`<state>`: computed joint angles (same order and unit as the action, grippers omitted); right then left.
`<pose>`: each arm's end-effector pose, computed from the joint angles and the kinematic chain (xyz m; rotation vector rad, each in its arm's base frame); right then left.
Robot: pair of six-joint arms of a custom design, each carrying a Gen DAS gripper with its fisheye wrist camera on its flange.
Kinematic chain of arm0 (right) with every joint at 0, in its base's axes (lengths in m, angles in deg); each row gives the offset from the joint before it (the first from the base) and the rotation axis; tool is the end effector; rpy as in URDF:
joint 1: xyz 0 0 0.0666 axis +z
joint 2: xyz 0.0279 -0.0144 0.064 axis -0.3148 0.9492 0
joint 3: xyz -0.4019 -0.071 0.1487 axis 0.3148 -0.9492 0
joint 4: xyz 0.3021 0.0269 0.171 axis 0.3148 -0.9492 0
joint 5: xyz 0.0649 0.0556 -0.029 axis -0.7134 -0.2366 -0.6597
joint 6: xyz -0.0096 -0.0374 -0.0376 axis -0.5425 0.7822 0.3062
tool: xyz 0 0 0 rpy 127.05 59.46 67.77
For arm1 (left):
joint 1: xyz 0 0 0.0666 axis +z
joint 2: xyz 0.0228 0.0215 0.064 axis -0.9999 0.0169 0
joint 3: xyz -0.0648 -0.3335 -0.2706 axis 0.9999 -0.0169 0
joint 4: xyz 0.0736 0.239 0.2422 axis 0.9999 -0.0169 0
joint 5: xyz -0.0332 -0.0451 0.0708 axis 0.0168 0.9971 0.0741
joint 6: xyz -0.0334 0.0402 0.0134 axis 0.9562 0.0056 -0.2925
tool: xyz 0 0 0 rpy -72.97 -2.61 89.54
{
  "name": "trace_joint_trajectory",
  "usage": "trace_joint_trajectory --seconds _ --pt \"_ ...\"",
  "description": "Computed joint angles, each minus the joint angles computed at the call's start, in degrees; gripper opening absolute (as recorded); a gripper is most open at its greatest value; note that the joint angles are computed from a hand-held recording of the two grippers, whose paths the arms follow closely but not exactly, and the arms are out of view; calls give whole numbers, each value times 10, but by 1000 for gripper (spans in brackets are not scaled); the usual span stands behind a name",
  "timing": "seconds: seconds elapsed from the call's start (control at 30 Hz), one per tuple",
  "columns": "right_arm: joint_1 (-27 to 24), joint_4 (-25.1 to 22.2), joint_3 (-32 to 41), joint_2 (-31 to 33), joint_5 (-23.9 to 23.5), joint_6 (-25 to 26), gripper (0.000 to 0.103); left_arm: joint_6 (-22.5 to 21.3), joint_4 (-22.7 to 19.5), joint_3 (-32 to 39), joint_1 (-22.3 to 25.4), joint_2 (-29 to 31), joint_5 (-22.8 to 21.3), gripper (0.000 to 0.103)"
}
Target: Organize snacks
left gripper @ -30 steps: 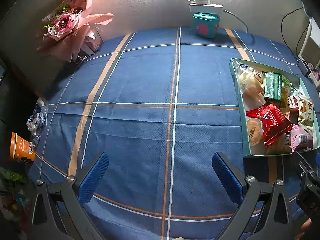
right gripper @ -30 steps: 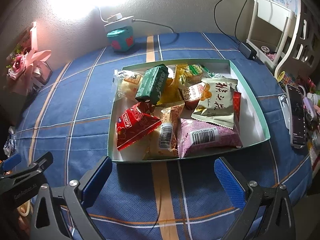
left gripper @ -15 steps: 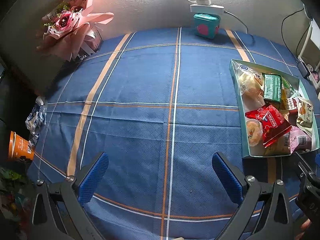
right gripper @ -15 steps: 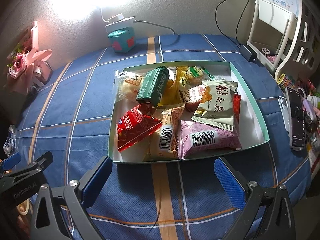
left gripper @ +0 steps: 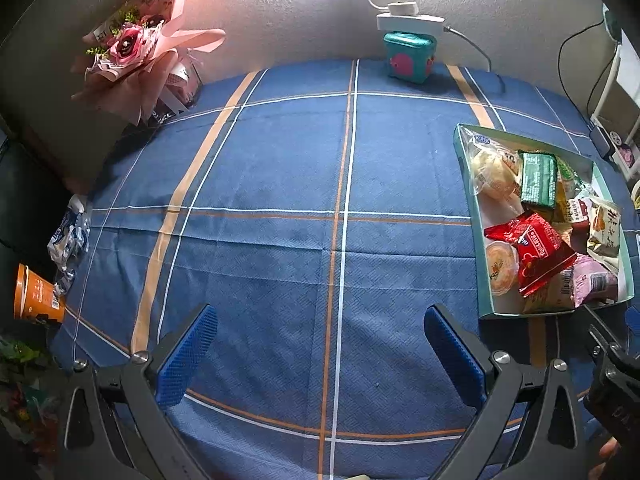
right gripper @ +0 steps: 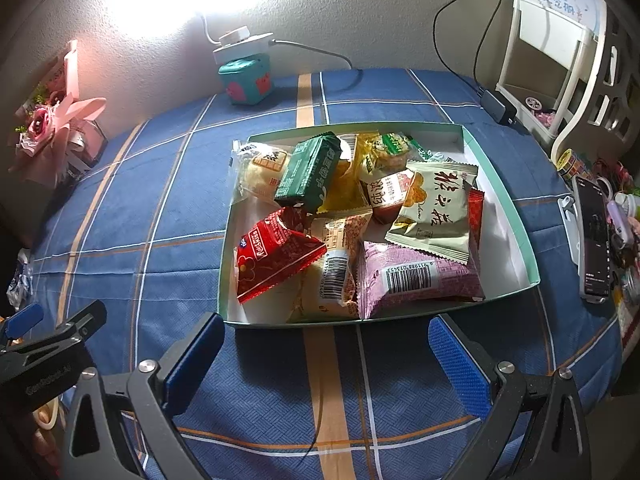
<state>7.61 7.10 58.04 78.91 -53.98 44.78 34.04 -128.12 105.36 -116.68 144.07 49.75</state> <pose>0.4324 0.2017 0.5135 0.0814 2.6205 0.0372 0.4533 -0.2221 0.4829 -0.1925 2.6614 0.2698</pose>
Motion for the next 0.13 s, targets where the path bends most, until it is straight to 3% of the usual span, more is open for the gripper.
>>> trace_joint_trajectory --seconds 0.13 --pt "-1 1 -1 0 -2 2 103 0 3 1 0 0 8 103"
